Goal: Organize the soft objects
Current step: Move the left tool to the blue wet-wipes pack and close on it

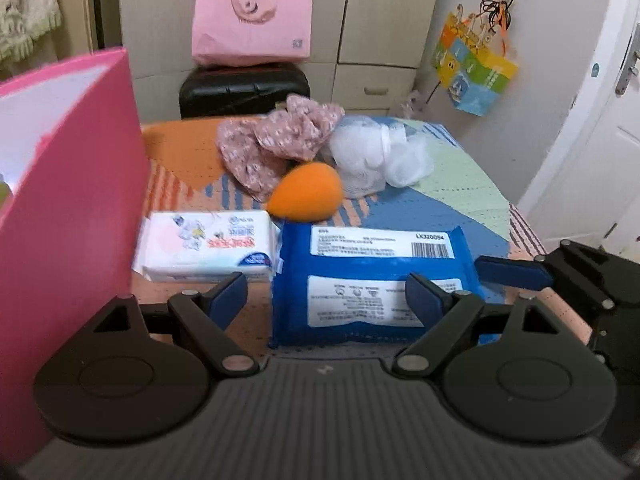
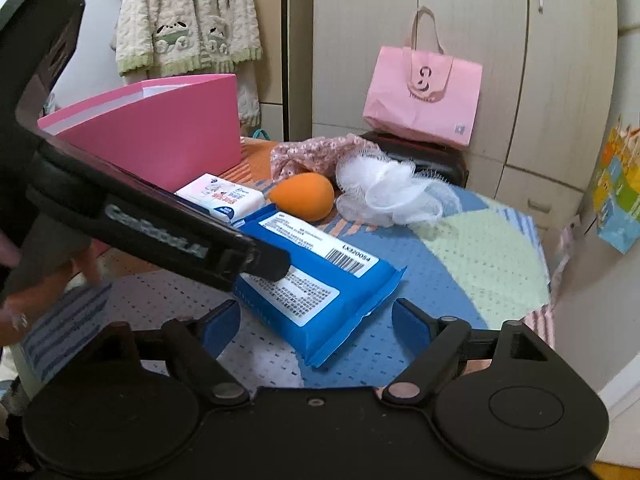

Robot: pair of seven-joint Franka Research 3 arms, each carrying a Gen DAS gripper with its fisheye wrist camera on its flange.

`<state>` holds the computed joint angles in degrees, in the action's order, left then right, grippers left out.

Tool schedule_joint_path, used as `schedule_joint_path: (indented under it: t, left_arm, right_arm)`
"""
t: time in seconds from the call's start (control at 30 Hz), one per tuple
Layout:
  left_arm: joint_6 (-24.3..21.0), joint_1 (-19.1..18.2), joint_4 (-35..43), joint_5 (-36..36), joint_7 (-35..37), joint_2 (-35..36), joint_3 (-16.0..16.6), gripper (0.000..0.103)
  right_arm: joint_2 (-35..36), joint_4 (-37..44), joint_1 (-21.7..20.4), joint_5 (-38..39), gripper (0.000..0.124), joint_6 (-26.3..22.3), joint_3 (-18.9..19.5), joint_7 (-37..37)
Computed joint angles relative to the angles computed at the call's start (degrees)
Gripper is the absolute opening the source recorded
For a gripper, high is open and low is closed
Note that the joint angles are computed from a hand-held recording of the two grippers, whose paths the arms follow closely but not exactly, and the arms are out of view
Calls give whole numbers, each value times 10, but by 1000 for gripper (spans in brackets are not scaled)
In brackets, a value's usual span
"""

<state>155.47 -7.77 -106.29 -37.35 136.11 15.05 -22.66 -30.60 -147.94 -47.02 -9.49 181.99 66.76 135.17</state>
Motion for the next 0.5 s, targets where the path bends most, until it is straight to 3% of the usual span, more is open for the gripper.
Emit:
schedule_joint_path:
  t: [0.03, 0.17, 0.27, 0.37, 0.5]
  left_arm:
    - [-17, 1, 8, 0, -15, 5, 2, 86]
    - [-11, 1, 10, -14, -29, 9, 0, 85]
    - [13, 13, -6, -57, 16, 6, -18, 85]
    - [22, 20, -21, -96, 61, -3, -28, 72]
    - [16, 15, -34, -135, 101, -16, -23, 67]
  right_arm:
    - [5, 0, -2, 0, 86, 4, 1, 1]
    - [14, 1, -18, 3, 86, 14, 14, 0]
    - [8, 3, -24, 9, 86, 12, 23, 3]
    - [0, 5, -38, 14, 85, 13, 40, 6]
    - [-18, 4, -43, 22, 71, 17, 54, 12]
